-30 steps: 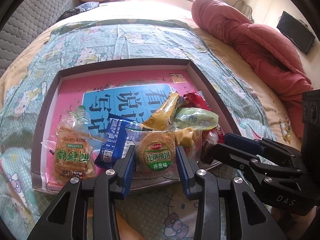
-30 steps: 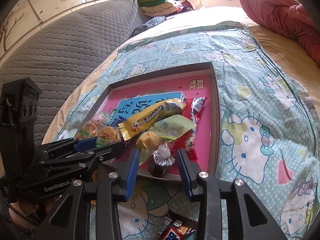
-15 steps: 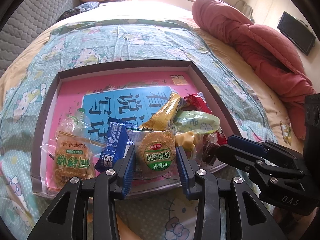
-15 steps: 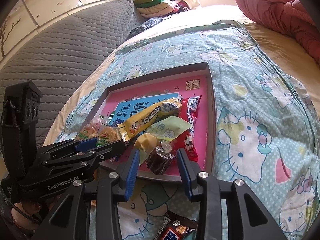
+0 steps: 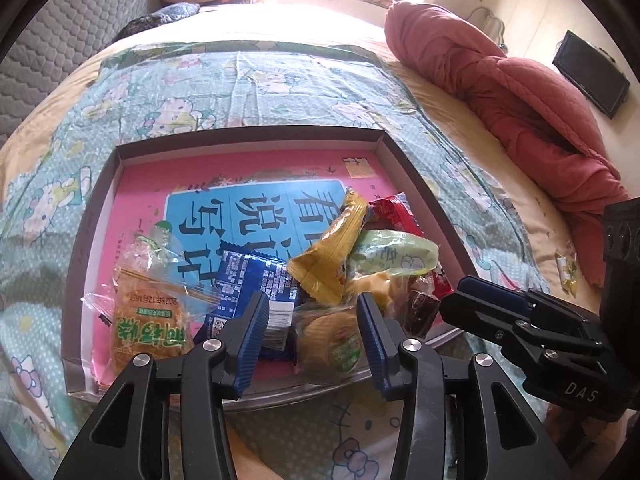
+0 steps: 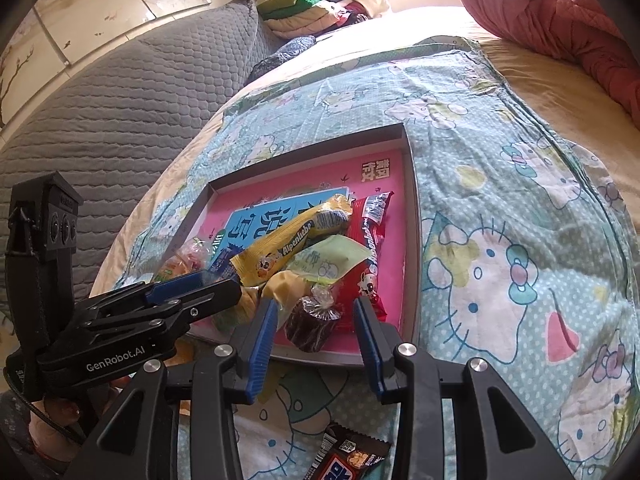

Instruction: Organize snacks

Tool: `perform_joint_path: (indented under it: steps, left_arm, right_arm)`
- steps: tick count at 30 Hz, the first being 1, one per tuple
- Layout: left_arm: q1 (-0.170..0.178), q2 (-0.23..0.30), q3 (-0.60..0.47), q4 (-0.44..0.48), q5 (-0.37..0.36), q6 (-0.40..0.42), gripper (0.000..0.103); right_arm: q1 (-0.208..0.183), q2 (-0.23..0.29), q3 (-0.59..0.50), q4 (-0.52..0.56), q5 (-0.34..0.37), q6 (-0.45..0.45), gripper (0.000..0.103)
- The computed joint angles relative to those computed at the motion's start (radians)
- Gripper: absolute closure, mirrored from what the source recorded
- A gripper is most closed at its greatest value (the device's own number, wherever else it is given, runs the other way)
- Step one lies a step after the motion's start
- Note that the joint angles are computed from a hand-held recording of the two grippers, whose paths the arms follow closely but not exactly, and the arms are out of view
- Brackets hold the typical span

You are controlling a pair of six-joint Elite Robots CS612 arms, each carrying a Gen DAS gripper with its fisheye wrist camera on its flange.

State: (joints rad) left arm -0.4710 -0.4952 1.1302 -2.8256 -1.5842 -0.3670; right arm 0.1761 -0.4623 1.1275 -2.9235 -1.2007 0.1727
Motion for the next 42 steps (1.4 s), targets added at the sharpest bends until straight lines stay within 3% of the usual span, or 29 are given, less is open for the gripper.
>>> perform_joint_path:
  steps: [6, 11, 21, 27, 29, 42]
  left_arm:
    - [0.002, -0.008, 0.009, -0.002, 0.001, 0.001, 0.054]
    - [0.005, -0.019, 0.021, -0.022, 0.005, -0.011, 0.047]
    - [0.001, -0.043, 0.053, -0.035, 0.031, -0.009, 0.039]
    - [-0.002, -0.059, 0.081, -0.042, 0.043, -0.008, 0.036]
    - [-0.003, -0.067, 0.094, -0.044, 0.049, -0.014, 0.031]
    - [-0.001, -0.123, 0.188, -0.06, 0.05, -0.007, 0.03]
  right_arm:
    - [0.0, 0.0, 0.0, -0.002, 0.001, 0.003, 0.063]
    - [0.001, -0.002, 0.004, -0.014, -0.004, 0.0, 0.063]
    - [0.002, -0.006, 0.007, -0.03, -0.01, -0.003, 0.047]
    - [0.004, -0.01, 0.012, -0.036, -0.02, -0.015, 0.046]
    - [0.005, -0.013, 0.017, -0.033, -0.025, -0.015, 0.046]
    - [0.005, -0.059, 0.107, -0.125, -0.038, 0.008, 0.039]
